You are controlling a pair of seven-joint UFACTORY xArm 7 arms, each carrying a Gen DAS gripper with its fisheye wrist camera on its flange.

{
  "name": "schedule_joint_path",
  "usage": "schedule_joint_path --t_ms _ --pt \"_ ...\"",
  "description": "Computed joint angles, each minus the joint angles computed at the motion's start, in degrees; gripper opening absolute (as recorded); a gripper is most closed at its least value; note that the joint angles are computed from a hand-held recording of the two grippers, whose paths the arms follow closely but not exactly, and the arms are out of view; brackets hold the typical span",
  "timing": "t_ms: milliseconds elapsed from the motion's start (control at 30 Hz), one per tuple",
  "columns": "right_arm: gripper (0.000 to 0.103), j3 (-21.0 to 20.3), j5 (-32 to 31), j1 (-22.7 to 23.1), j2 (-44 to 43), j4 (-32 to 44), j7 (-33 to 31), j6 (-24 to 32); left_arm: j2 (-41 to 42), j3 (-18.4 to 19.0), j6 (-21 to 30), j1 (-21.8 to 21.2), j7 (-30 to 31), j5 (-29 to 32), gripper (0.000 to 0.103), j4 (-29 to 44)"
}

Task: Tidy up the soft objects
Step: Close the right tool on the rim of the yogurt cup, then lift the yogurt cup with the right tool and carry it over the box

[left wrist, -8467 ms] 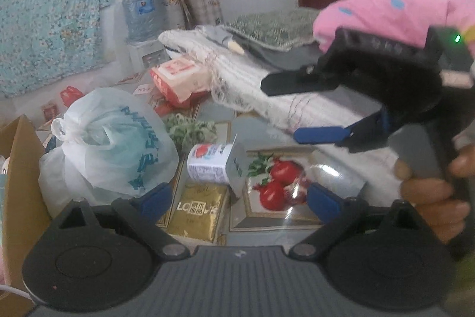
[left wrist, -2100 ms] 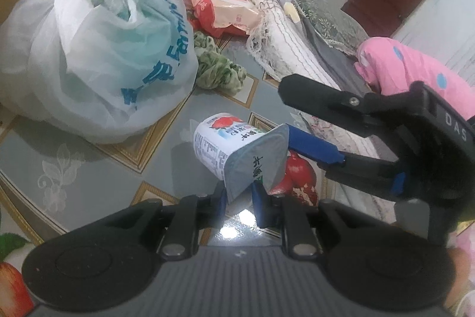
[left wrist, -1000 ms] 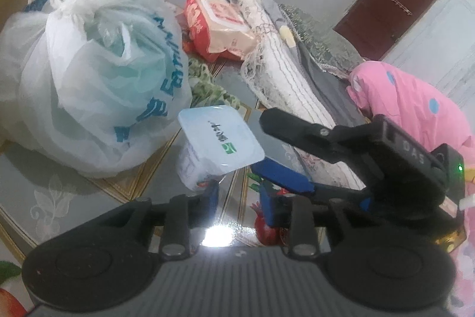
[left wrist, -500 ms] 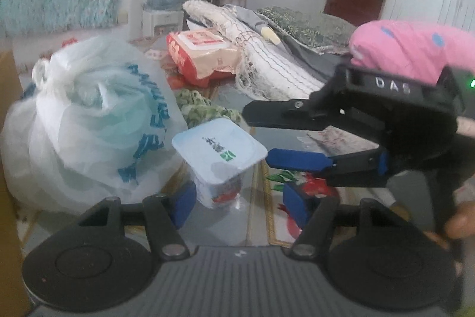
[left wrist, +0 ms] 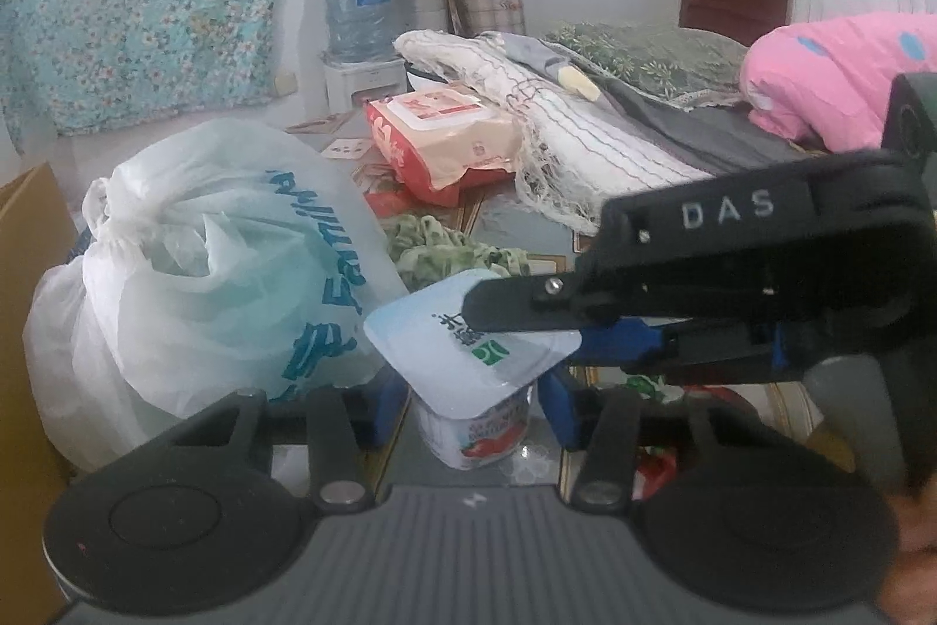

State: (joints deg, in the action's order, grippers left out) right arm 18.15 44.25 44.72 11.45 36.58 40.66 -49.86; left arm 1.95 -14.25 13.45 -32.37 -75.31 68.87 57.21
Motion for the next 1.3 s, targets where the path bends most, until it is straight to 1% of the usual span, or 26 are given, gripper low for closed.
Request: schedule_joint_path --t_ms 67,200,333,467,600,667,800,900,1000,1100,1167,1233,1267,1300 --pt "0.03 0.04 -0.15 0.05 0.02 -0.23 0.04 -0.39 -0.04 0.06 -0.33 0.05 -0.11 0.13 0.05 -0.05" --pt "0.03 0.29 1.08 0.54 -0.63 -0.45 -1.18 -0.36 -1.02 -0.06 -0.58 0.03 -2.46 2.22 0.05 -0.59" --pt "0.03 0.93 4.19 1.75 -2.05 0.11 -4.92 -0.68 -3.99 -0.91 -0.8 0.9 -5.69 5.66 0.05 -1.93" --pt "0.03 1.81 6.13 2.56 -3.69 0.95 -8.22 -1.32 -8.13 -2.64 -0.42 2.69 -8.39 8.0 0.05 -3.51" --pt "0.03 2.48 7.04 2.95 -5.14 3.04 -12.61 -0.55 -13.04 -4.78 1.26 4.86 -7.58 6.7 0.05 -5.57" --pt "0.03 2.52 5.77 2.69 -5.69 4.48 -14.29 0.64 -15.74 -6.12 3.09 6.11 -6.88 5.76 0.05 -6.63" --pt "0.031 2.32 3.93 2.45 -5.35 9.65 -19.6 4.51 -21.68 -6.98 5.2 8.4 -3.95 1.03 0.05 -9.36" --pt "0.032 1.61 -0.21 1.74 -4.3 14.39 -21.31 9.2 -26.27 -7.07 6.84 10.13 -1.7 -2.42 0.05 -11.5" --pt "0.033 0.58 -6.68 0.65 -2.27 20.02 -20.53 15.54 -30.28 -6.6 8.94 11.58 1.68 -6.4 0.05 -13.35" --pt "0.034 0.1 -16.86 -1.69 1.1 27.09 -15.88 23.8 -33.72 -4.09 11.01 11.75 6.94 -12.92 0.05 -15.11" --pt "0.034 2.15 -25.17 -5.2 4.65 33.11 -11.37 29.51 -35.67 -1.99 12.86 11.53 10.55 -17.9 0.05 -16.06" --pt "0.036 6.48 -32.35 -9.7 8.93 39.51 -8.37 34.61 -37.29 0.57 14.76 11.08 14.49 -23.08 0.05 -16.89" --pt "0.037 9.23 -35.23 -11.89 11.69 43.44 -7.75 37.78 -37.89 1.84 15.51 10.96 16.04 -25.66 0.05 -17.23" --pt "0.038 11.2 -37.26 -13.14 14.17 47.03 -7.66 40.64 -38.43 3.23 16.26 10.73 17.89 -28.22 0.05 -17.56"
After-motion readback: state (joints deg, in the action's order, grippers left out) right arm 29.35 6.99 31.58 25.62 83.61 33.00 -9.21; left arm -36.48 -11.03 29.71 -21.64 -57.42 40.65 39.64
